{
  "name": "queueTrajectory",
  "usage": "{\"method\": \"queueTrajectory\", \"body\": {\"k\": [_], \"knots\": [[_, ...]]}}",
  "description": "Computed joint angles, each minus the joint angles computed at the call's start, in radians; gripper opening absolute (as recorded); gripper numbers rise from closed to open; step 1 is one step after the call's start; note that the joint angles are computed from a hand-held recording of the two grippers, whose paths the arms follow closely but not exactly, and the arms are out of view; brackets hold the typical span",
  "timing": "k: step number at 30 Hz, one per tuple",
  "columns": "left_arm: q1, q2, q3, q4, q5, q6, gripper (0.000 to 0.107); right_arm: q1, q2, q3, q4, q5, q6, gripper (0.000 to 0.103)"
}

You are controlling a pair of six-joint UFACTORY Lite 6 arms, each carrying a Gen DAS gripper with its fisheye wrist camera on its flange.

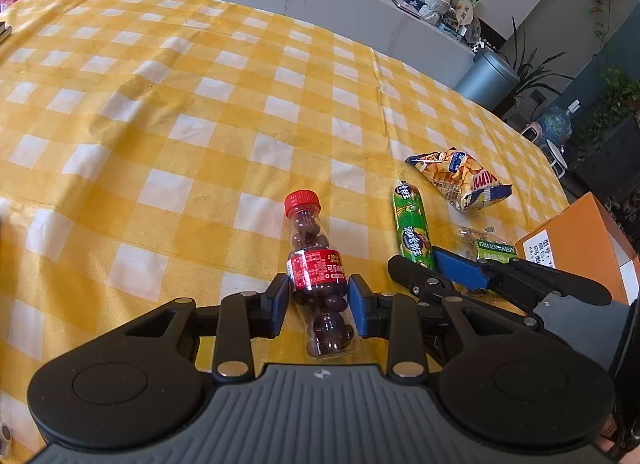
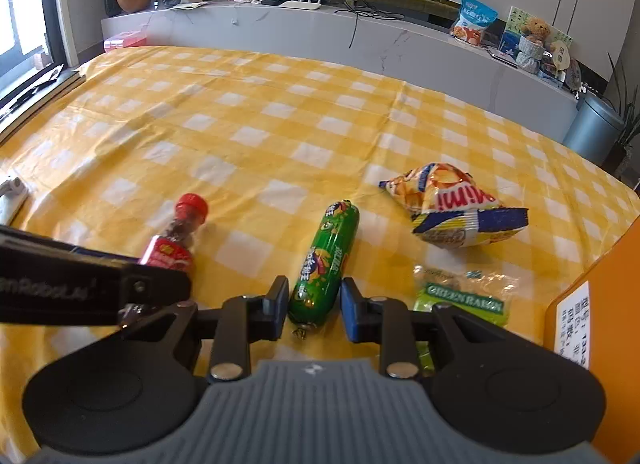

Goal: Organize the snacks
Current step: 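Close the left tool on the red-capped bottle while the right tool grasps the green sausage snack, then lift and carry the bottle and green sausage snack over the orange box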

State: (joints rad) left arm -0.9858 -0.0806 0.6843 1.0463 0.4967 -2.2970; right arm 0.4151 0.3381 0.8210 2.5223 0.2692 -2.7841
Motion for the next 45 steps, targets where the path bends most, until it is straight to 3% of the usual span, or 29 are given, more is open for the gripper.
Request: {"method": "queueTrajectory", "body": {"k": [7, 16, 19, 28, 35, 40, 45], "knots": [[0.003, -0.022, -0.034, 0.058, -0.01, -0.089, 0.04, 0.003, 0.036, 0.018, 0.076, 0.039, -0.071, 0.028], [-0.035, 0.025, 0.016, 0.034, 0.047, -0.09, 0.035, -0.029, 0.016, 0.02, -0.177, 0.029, 0.229, 0.022], [-0.071, -0.008, -0.019, 0.111, 0.052, -0.212, 0.035, -0.044, -0.032, -0.021, -0.256, 0.035, 0.316, 0.021], [-0.228, -0.027, 0.049, -0.016, 0.205, -0.184, 0.035, -0.111, -0.274, -0.202, -0.52, 0.081, 0.568, 0.02], [-0.356, 0.014, 0.171, -0.089, 0.328, -0.149, 0.035, -0.227, -0.53, -0.352, -0.846, 0.147, 0.854, 0.02], [-0.428, 0.069, 0.292, -0.107, 0.416, -0.111, 0.035, -0.366, -0.722, -0.432, -1.088, 0.254, 1.043, 0.02], [-0.474, 0.13, 0.425, -0.098, 0.485, -0.069, 0.035, -0.584, -0.895, -0.466, -1.255, 0.447, 1.129, 0.02]]}}
